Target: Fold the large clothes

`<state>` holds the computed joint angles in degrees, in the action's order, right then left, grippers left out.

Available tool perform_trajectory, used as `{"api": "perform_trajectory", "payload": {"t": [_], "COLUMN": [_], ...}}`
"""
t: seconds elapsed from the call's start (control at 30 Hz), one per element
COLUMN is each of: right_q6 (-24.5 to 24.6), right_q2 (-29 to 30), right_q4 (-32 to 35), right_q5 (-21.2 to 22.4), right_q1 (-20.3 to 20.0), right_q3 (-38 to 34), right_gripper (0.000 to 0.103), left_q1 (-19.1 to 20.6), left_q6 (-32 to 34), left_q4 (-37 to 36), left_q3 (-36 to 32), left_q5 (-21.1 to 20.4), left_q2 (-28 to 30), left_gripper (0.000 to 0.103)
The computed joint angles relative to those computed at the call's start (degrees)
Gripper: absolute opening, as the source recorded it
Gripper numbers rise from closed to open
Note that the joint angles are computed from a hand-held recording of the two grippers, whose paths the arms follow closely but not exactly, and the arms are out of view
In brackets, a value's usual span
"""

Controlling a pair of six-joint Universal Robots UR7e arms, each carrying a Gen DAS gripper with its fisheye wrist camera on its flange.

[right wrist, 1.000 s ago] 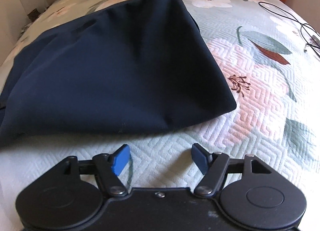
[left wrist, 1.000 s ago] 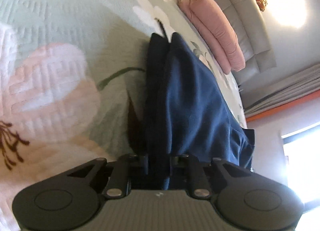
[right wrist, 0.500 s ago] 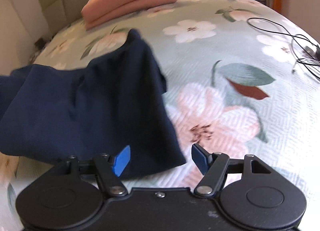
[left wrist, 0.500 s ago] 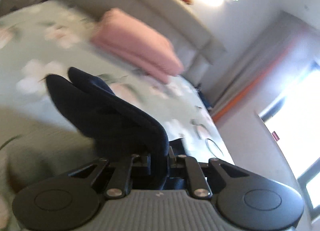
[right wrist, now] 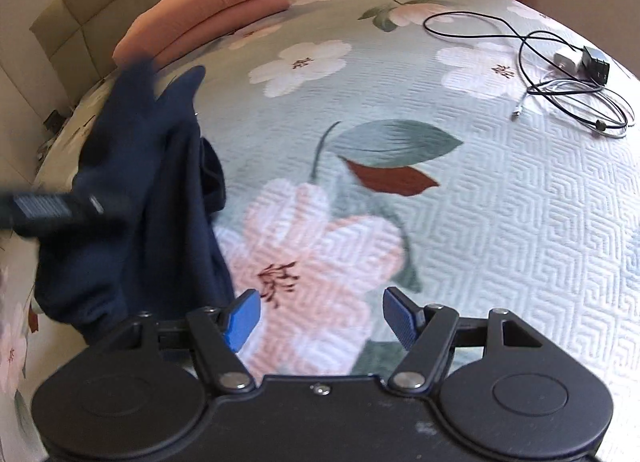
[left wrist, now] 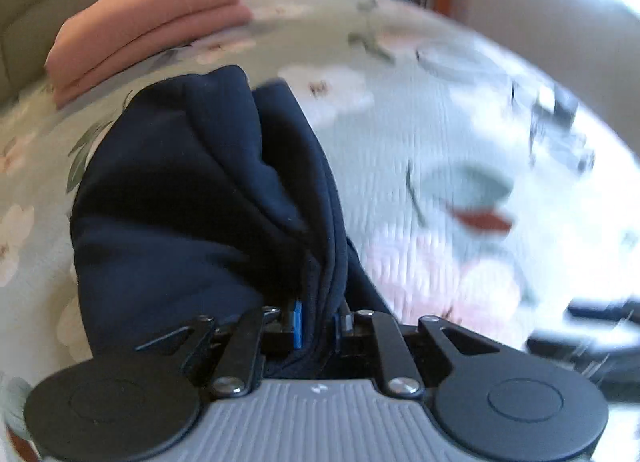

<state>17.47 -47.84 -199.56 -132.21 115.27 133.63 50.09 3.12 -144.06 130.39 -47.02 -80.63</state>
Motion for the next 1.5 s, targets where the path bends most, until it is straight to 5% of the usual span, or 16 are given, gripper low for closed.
{"api": "perform_trajectory", "payload": {"t": [0.1,0.23,0.33,0.5,0.63,0.8,0.93,0.97,1.0,1.03,1.13,1.27,1.4,1.5], "right_q6": [-2.1,-6.0,-11.9,-21.0,-23.9,-23.8,-23.7,-24.0,-24.5,-25.1,-23.6,-22.3,-25.3,-25.8], "right_q2": [-0.3,-0.3,0.1,0.5,1.0,1.6,2.6,4.5,6.4,9.1,16.0,22.7,28.3,28.9], "right_q4": [-1.4,-2.3,-1.9,0.9,3.8,7.8,15.6,15.9,15.1,12.5,6.1,-3.8,-8.0,-1.6], "right_q5": [0.7,2.7,2.5,3.2,10.1,15.2,19.5,19.1,18.2,16.1,10.4,9.2,17.7,24.0], "right_q1": [-1.2,-2.2,-2.1,-0.9,0.6,4.0,6.4,7.1,7.5,8.1,8.6,8.6,9.1,9.6], "right_q3": [0.3,-0.5,-3.0,-9.6,-13.4,-12.9,-10.5,-10.5,-10.8,-11.5,-13.9,-17.8,-22.1,-23.8], "right_gripper": [0.082,0.082,0.082,0.082,0.081,0.063,0.060,0.048,0.026,0.020,0.018,0.018,0.019,0.018], "left_q1": [-3.2,-3.8,-4.7,1.2,2.1,7.6,10.1,10.8,11.4,11.8,11.6,13.1,13.7,16.7], "left_q6": [-1.7,-3.1,-1.7,-5.4,-8.3,-11.8,-13.7,-14.2,-14.6,-14.7,-15.0,-14.8,-16.5,-14.4], "left_q4": [1.4,-3.5,-3.2,10.8,16.5,17.9,17.2,17.6,17.5,17.7,20.7,21.0,21.1,18.0], "left_q3": [2.6,6.2,8.5,5.6,4.9,2.0,1.9,1.6,1.6,1.5,1.0,1.4,1.4,0.8], "left_q5": [3.1,-3.3,-7.6,-27.7,-22.0,-17.6,-14.1,-14.2,-14.2,-14.0,-12.0,-12.1,-10.3,-11.8], "left_q2": [0.3,-4.4,-9.8,-20.3,-27.8,-29.3,-32.0,-33.0,-33.6,-34.1,-36.5,-38.1,-41.6,-42.0], "left_gripper": [0.025,0.073,0.074,0.068,0.066,0.063,0.063,0.063,0.063,0.063,0.063,0.063,0.063,0.063]}}
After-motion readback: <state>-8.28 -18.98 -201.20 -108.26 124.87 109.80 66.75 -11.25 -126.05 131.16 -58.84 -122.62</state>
